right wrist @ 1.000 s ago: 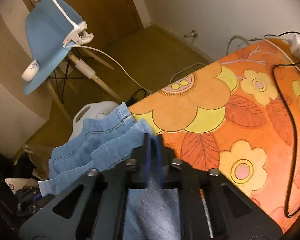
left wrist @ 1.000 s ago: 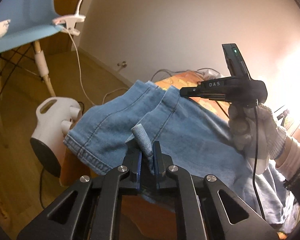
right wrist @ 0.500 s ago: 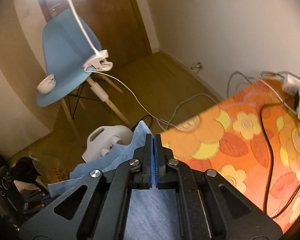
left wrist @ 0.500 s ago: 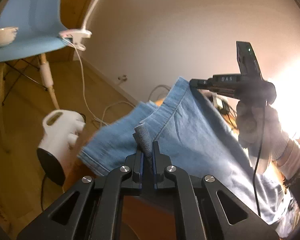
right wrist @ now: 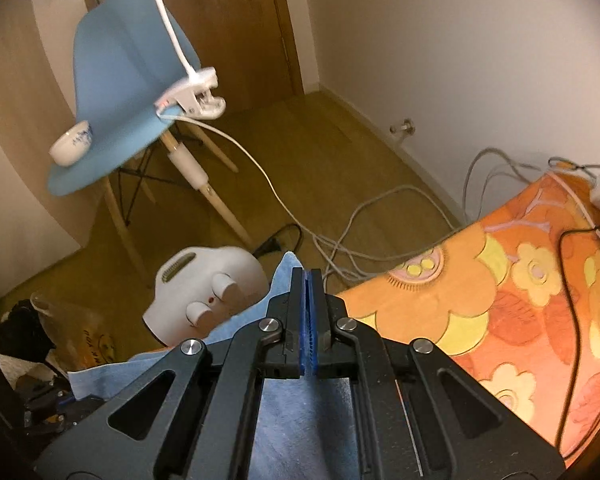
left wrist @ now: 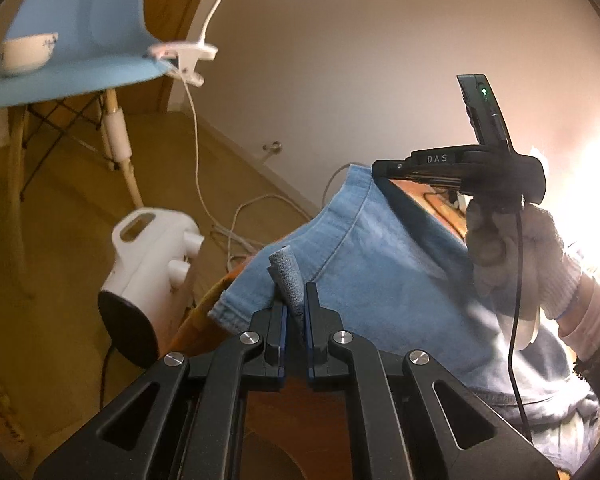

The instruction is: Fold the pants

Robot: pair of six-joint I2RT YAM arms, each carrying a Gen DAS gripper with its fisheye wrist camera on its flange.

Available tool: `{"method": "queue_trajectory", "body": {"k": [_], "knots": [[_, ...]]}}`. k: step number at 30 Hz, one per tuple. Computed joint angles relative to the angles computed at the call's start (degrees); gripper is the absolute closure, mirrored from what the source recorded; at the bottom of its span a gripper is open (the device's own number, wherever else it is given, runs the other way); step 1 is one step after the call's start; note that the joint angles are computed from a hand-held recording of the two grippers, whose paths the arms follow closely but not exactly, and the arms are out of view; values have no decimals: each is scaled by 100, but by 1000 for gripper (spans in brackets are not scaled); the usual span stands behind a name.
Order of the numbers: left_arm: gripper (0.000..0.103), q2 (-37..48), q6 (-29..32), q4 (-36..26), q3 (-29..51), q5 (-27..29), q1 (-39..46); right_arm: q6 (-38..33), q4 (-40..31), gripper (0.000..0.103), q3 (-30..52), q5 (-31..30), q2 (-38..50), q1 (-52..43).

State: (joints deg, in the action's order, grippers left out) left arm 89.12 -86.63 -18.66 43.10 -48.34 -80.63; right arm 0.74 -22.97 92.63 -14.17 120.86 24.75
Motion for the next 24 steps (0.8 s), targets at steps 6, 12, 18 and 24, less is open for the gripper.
{"method": "queue_trajectory", "body": {"k": [6, 12, 18, 24], "knots": [[97, 116, 97, 163, -53, 282, 124, 31, -205, 101, 92, 7, 194, -42], [93, 30, 99, -390, 176, 429, 104, 79, -283, 92, -177, 302, -202, -34], [92, -20, -115, -1322, 664, 284, -136, 183, -48, 58, -1163, 807, -1348, 25], [88, 189, 87, -2028, 1527, 150, -377, 174, -150, 53, -2176, 1280, -2833, -65]]}}
